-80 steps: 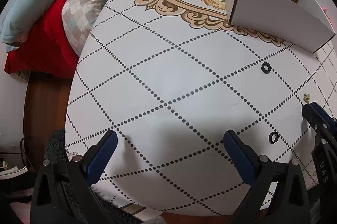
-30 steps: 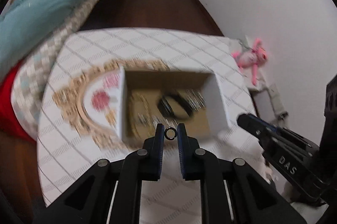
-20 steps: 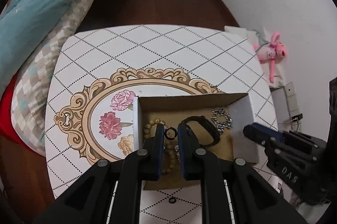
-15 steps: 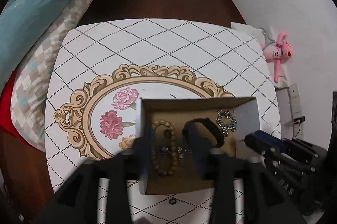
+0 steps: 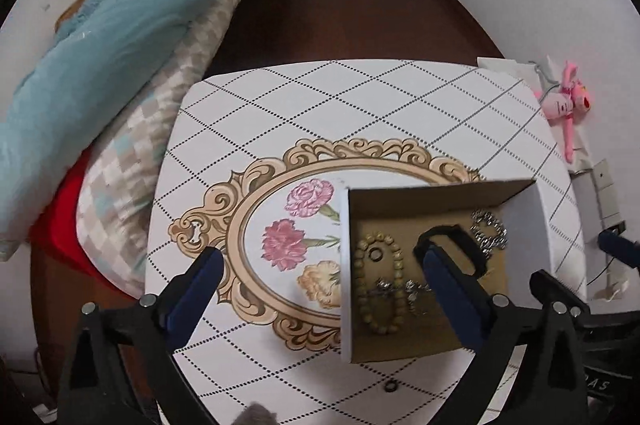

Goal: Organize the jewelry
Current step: 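Carry the earring and ring into the white box and open both tools, then pinch the second gold earring with the right tool while the left tool pinches the second black ring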

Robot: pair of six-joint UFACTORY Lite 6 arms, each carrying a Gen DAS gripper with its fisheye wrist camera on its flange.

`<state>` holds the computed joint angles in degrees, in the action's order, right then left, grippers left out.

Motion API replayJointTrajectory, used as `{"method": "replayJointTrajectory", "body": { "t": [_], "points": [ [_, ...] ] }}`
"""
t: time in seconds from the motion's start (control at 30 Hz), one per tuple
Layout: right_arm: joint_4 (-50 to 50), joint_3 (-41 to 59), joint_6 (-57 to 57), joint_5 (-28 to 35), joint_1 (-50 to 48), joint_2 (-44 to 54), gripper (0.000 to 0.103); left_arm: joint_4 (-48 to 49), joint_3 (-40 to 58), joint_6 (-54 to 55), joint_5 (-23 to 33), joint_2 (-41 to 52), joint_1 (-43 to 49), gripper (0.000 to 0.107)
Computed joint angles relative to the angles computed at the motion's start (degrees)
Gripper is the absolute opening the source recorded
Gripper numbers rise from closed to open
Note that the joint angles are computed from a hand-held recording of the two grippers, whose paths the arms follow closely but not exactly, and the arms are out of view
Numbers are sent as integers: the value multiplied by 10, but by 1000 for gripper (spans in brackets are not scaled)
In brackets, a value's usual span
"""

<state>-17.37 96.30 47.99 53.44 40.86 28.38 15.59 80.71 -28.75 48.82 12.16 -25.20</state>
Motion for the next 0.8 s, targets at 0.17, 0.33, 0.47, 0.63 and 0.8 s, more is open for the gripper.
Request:
{"method": "replayJointTrajectory", "body": {
  "t": [0.17,0.33,0.47,0.63,0.8],
  "points": [
    [-20,-38,32,0,9,-23,101,-1,-32,-10,-3,-34,-8,102],
    [-40,-60,68,3,24,-67,102,4,-36,-25,12,-77,-22,103],
    [-72,-79,112,22,54,-120,102,14,-61,-48,21,-141,-31,102],
    [-85,-142,168,24,100,-185,102,50,-149,-103,42,-232,-59,102],
    [-93,-245,248,-19,152,-217,102,60,-293,-160,33,-311,-84,102]
  ]
}}
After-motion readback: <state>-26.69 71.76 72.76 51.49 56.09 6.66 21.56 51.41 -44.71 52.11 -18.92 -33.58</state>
